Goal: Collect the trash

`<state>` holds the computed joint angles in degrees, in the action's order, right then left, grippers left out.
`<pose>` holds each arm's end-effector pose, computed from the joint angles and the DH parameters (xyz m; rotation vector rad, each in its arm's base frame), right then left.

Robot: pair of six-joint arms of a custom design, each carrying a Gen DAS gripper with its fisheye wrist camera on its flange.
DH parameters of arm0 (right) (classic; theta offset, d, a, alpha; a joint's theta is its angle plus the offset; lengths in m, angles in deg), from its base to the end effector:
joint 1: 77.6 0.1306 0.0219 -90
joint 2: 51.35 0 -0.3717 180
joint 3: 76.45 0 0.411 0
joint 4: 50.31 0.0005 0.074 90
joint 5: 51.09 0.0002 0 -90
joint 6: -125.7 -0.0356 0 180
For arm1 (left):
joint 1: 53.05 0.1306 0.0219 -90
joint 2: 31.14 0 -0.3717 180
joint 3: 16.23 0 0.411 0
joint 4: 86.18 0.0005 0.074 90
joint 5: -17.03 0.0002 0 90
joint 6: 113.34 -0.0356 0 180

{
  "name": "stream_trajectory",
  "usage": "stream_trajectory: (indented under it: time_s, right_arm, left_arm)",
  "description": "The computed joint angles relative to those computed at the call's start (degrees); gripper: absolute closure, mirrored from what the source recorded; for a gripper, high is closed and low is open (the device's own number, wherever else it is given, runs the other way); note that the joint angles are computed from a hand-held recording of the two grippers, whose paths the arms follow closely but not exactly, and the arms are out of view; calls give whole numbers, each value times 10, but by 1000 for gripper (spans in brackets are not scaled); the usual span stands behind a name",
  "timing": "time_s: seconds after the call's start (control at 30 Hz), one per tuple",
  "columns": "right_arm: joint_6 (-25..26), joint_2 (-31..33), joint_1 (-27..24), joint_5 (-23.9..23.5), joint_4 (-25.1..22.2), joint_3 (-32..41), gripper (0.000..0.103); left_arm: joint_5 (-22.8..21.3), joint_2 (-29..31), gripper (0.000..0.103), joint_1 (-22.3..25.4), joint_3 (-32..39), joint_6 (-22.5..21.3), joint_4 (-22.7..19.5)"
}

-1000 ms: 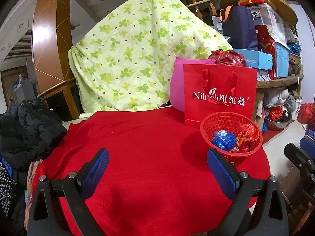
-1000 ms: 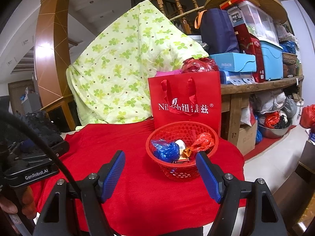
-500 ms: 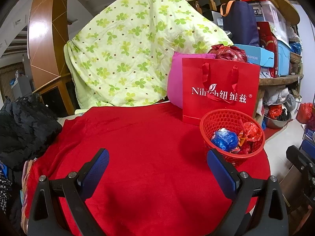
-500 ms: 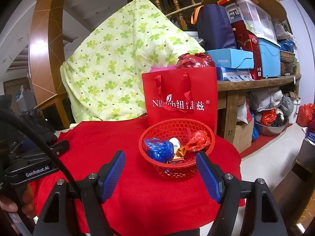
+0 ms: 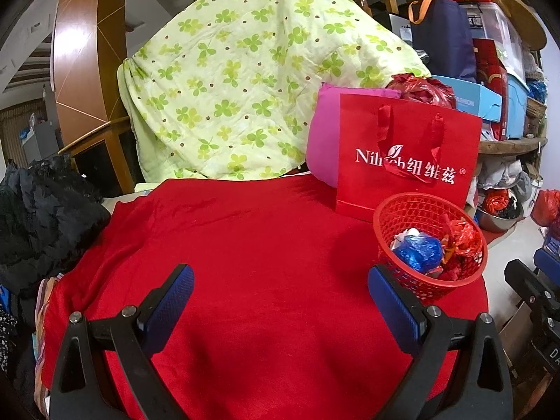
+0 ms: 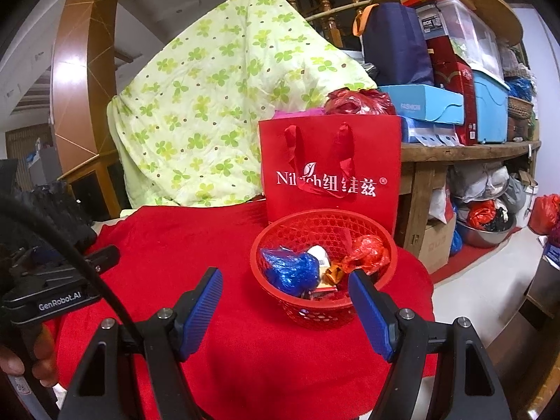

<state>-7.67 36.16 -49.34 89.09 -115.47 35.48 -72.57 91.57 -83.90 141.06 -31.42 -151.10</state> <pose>0.4124 0.1901 0.6085 0.6761 1.8915 -0.2188 0.5625 -0.3368 0.6211 0.7071 1.9879 -0.2460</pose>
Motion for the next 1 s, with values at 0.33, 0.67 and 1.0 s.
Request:
stream_trajectory:
  time_s: [0.33, 0.67, 1.0]
  right_arm:
    - [1, 31, -11, -10, -16, 29, 26]
    - [4, 47, -13, 2, -26, 50, 26]
    - [-10, 49, -10, 16, -44, 54, 26]
  left_arm:
    - [12, 52, 4, 5, 81, -2, -33]
    - [27, 106, 4, 6, 173, -5, -71]
    - [42, 98, 4, 3, 155, -7, -60]
